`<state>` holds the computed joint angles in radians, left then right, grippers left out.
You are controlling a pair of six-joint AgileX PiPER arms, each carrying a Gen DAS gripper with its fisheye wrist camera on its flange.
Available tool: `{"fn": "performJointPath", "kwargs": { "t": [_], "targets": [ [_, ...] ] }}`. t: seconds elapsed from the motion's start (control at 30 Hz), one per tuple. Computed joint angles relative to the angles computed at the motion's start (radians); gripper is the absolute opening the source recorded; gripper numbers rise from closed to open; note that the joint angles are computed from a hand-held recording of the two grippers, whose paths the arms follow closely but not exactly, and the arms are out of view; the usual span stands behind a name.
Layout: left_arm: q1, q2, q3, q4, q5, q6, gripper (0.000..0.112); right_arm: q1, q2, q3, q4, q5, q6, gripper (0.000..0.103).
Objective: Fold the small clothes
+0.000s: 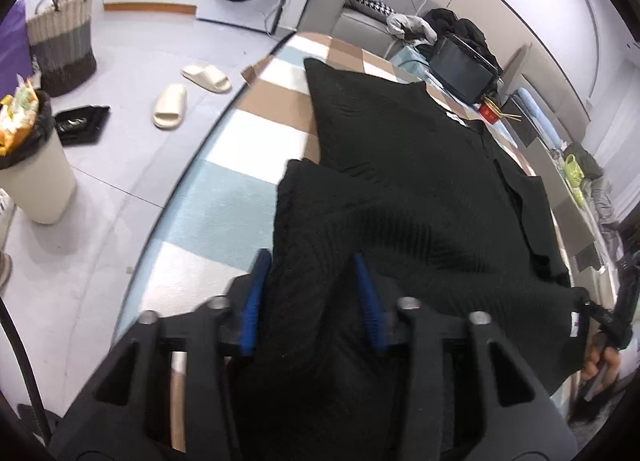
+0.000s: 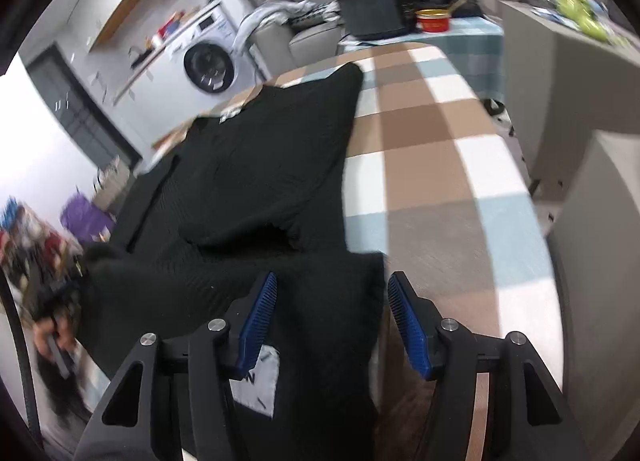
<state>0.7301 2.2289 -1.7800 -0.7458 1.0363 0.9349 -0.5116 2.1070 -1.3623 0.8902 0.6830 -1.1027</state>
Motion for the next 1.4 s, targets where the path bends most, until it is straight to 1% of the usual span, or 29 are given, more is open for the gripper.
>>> {"fn": "performJointPath", "kwargs": {
  "t": [0.03, 0.07, 0.1, 0.13, 0.2, 0.23, 0.33, 0.4, 0.5, 0.57, 0.73, 0.83, 0.87, 0.9, 0.93, 0.97, 1.0, 1.03, 1.1, 1.13, 1.2, 1.3, 1.33, 1.4],
  "targets": [
    [-0.016, -0.002, 0.008, 0.010, -0.024, 0.009, 0.028, 0.010, 0.003, -0.001, -0.008, -0.011, 0.003, 0.045],
    [-0.023, -0.014, 0.030, 0.010, -0.045, 0.030, 0.024, 0.024, 0.009, -0.004, -0.027, -0.029, 0.013, 0.041],
    [-0.025, -0.019, 0.039, 0.007, -0.047, 0.048, 0.017, 0.032, 0.014, -0.007, -0.039, -0.034, 0.017, 0.033],
    [-0.027, -0.021, 0.045, -0.002, -0.041, 0.072, 0.015, 0.038, 0.009, 0.003, -0.036, -0.049, 0.005, 0.030],
    [-0.025, -0.038, 0.074, -0.010, -0.053, 0.104, 0.013, 0.044, -0.008, 0.029, -0.027, -0.065, -0.035, 0.023],
    [-0.025, -0.048, 0.094, -0.016, -0.063, 0.124, 0.013, 0.046, -0.018, 0.046, -0.032, -0.076, -0.047, 0.022],
    [-0.020, -0.082, 0.156, -0.028, -0.087, 0.173, 0.013, 0.039, -0.040, 0.082, -0.023, -0.080, -0.079, 0.021],
    [-0.007, -0.109, 0.199, -0.033, -0.091, 0.206, 0.013, 0.029, -0.056, 0.108, -0.014, -0.080, -0.098, 0.021],
    [0.019, -0.169, 0.299, -0.052, -0.105, 0.291, 0.013, 0.001, -0.094, 0.172, 0.013, -0.083, -0.151, 0.021],
    [0.066, -0.215, 0.376, -0.069, -0.092, 0.367, 0.013, -0.031, -0.122, 0.222, 0.043, -0.074, -0.204, 0.021],
    [0.169, -0.287, 0.482, -0.074, -0.034, 0.468, 0.014, -0.124, -0.216, 0.369, 0.100, -0.045, -0.316, 0.021],
    [0.199, -0.318, 0.524, -0.083, -0.040, 0.514, 0.015, -0.146, -0.241, 0.425, 0.156, -0.051, -0.388, 0.022],
    [0.207, -0.324, 0.530, -0.085, -0.036, 0.520, 0.016, -0.142, -0.242, 0.427, 0.166, -0.059, -0.395, 0.023],
    [0.212, -0.328, 0.531, -0.081, -0.033, 0.516, 0.018, -0.144, -0.236, 0.418, 0.162, -0.059, -0.382, 0.027],
    [0.224, -0.337, 0.536, -0.074, -0.031, 0.514, 0.020, -0.154, -0.232, 0.404, 0.142, -0.040, -0.344, 0.032],
    [0.239, -0.347, 0.539, -0.069, -0.024, 0.512, 0.025, -0.174, -0.230, 0.384, 0.120, -0.002, -0.309, 0.034],
    [0.256, -0.354, 0.540, -0.070, -0.012, 0.517, 0.031, -0.190, -0.238, 0.389, 0.121, 0.015, -0.314, 0.038],
    [0.280, -0.357, 0.535, -0.079, 0.015, 0.525, 0.035, -0.214, -0.248, 0.393, 0.125, 0.033, -0.331, 0.042],
    [0.321, -0.364, 0.533, -0.086, 0.051, 0.543, 0.049, -0.263, -0.273, 0.401, 0.105, 0.080, -0.353, 0.042],
    [0.334, -0.367, 0.535, -0.085, 0.060, 0.551, 0.052, -0.294, -0.277, 0.396, 0.079, 0.117, -0.351, 0.043],
    [0.370, -0.381, 0.544, -0.080, 0.087, 0.581, 0.054, -0.344, -0.279, 0.402, 0.055, 0.175, -0.369, 0.044],
    [0.402, -0.400, 0.565, -0.063, 0.100, 0.604, 0.054, -0.406, -0.275, 0.405, -0.003, 0.256, -0.376, 0.044],
    [0.407, -0.403, 0.569, -0.052, 0.104, 0.602, 0.054, -0.422, -0.264, 0.397, -0.022, 0.299, -0.380, 0.044],
    [0.414, -0.410, 0.584, -0.038, 0.107, 0.617, 0.054, -0.438, -0.258, 0.402, -0.049, 0.342, -0.395, 0.044]
  ]
}}
